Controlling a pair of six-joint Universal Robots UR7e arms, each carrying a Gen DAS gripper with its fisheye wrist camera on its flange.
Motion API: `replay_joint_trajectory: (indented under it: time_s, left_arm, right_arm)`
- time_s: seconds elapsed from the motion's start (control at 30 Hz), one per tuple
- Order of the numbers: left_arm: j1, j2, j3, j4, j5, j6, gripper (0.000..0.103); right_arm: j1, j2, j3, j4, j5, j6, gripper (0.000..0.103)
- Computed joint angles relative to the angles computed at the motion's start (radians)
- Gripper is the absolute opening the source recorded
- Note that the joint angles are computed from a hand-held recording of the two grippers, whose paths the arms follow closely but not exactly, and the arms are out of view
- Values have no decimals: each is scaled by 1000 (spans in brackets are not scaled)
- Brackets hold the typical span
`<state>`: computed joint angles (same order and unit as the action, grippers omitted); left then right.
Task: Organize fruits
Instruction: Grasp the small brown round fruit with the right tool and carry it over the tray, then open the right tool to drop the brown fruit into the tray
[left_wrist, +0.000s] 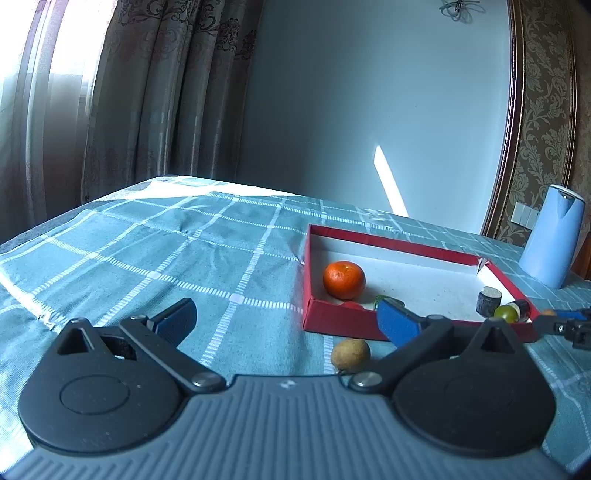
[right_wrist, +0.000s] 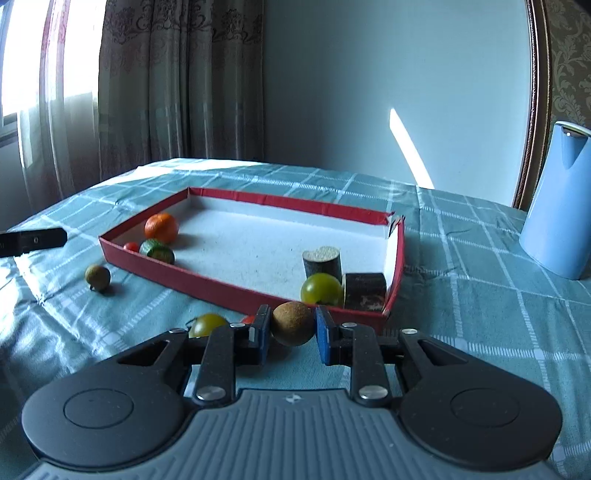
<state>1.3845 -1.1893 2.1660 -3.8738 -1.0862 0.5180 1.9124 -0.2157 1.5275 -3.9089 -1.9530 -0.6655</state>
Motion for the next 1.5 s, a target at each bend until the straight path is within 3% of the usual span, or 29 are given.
replay_joint_trajectory:
  time_s: [0.47,1.0,1.1,1.17,1.37,1.5]
  left_arm:
    - [2,0,-1,11,-5,-2,103]
    - [-8,9,-11,29,41,6,103]
    - [-11,13,-14,30,59,8,103]
    - [-14,14,-15,32,69,9,103]
    - [-24,21,-21,43,100,28,103]
    - [-51,55,-17,-25,136,137,103]
  right_arm:
    - [-9,113,-256,104,-26,-12,25]
    - [-38,92,-231,112,39,53,25]
    - [-39,87,-228,136,31,71,37]
    - [-45,82,-213,117,62,72,57]
    - [-53,77,-183,-25,89,86,58]
    - [-71,55,-143,-115,123,146,59]
